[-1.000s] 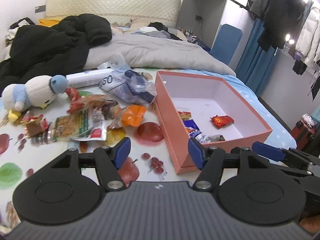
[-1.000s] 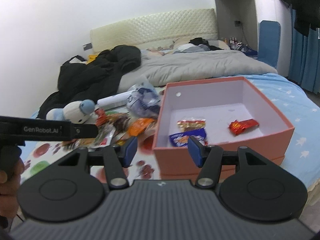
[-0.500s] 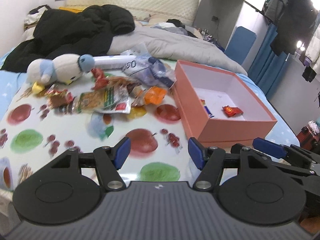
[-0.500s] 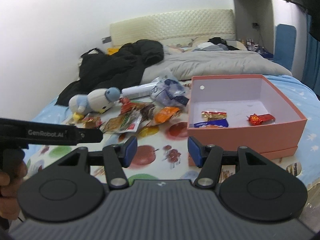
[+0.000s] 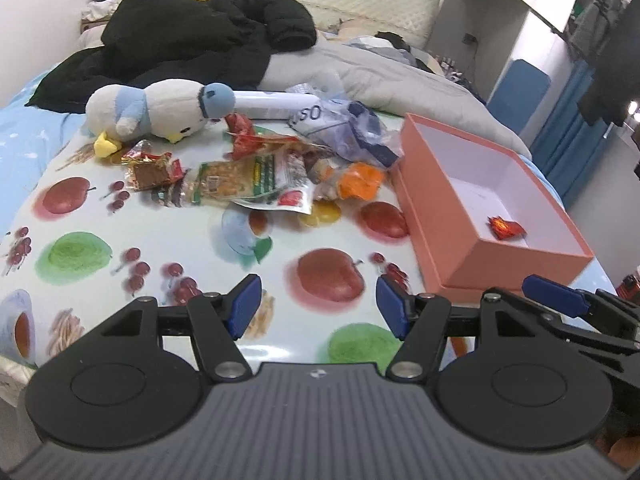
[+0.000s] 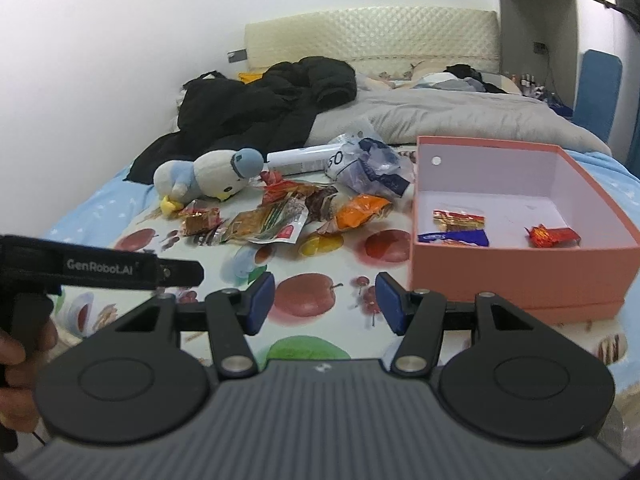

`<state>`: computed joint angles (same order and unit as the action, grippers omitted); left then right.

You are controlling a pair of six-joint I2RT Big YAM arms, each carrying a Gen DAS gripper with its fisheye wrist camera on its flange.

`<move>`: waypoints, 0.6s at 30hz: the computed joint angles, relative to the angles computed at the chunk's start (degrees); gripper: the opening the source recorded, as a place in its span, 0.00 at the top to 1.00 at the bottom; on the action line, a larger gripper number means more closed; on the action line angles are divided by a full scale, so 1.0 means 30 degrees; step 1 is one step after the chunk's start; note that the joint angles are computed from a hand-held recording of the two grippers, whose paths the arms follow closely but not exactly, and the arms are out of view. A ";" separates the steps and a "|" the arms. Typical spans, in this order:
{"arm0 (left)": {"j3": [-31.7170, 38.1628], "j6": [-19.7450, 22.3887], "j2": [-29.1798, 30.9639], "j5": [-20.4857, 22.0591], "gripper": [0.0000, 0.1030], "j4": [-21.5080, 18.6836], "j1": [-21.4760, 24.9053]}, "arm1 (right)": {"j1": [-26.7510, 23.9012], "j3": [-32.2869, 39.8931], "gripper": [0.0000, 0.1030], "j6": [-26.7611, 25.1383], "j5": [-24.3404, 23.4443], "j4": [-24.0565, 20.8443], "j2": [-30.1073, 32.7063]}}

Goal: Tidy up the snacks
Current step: 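Withdraw both tools from the pink box back toward the snack pile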

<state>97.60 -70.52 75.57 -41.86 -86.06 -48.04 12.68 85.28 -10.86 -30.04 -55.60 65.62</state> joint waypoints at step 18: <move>-0.5040 0.6082 -0.1873 0.3825 0.34 0.6276 0.7476 | 0.3483 0.2299 0.45 0.2540 0.3752 0.1851 0.4603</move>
